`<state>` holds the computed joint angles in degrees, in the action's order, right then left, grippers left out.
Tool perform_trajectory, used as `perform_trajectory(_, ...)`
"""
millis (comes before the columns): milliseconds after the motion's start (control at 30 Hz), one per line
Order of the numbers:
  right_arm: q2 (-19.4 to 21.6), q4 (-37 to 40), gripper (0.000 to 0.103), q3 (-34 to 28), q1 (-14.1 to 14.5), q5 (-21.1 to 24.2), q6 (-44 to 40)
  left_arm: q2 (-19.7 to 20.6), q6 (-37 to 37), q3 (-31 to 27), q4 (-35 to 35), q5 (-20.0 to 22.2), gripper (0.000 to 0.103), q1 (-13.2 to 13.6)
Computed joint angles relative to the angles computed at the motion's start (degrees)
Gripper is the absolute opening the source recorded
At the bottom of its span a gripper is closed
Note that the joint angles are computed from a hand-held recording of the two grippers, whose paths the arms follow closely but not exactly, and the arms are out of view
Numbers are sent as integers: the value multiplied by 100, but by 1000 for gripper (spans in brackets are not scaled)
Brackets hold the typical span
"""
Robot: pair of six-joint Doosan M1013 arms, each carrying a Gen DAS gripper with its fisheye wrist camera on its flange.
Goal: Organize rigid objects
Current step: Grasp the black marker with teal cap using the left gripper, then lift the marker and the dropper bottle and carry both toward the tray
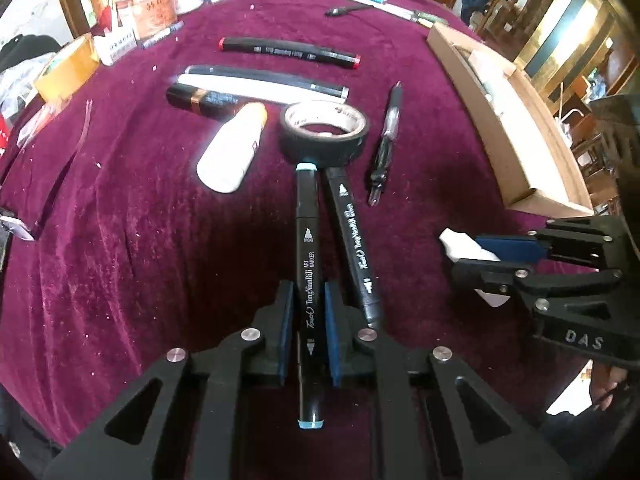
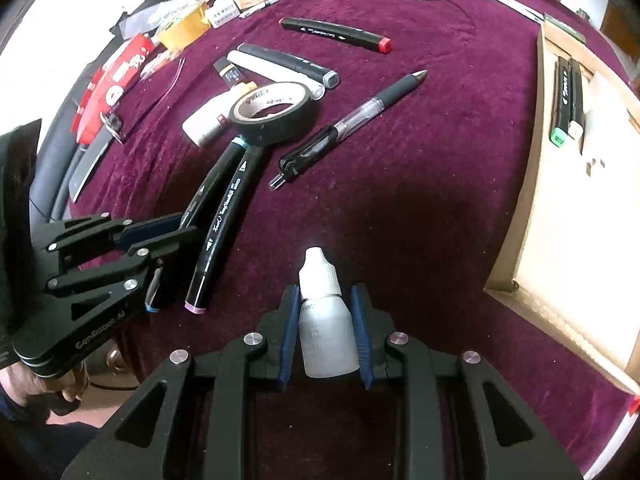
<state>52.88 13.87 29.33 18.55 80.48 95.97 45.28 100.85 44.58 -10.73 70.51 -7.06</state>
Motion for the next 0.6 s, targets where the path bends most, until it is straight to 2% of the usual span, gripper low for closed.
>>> perform_trajectory(133, -79, 166, 23, 104, -13, -152, -27, -138, 91, 149, -119, -223, 12, 40)
perform_trajectory(367, 84, 233, 23, -330, 27, -203, 13, -308, -53, 200, -354, -564, 12, 134)
perform_trajectory(600, 307, 181, 23, -870, 63, 4, 114, -539, -125, 445, -544, -927, 12, 270)
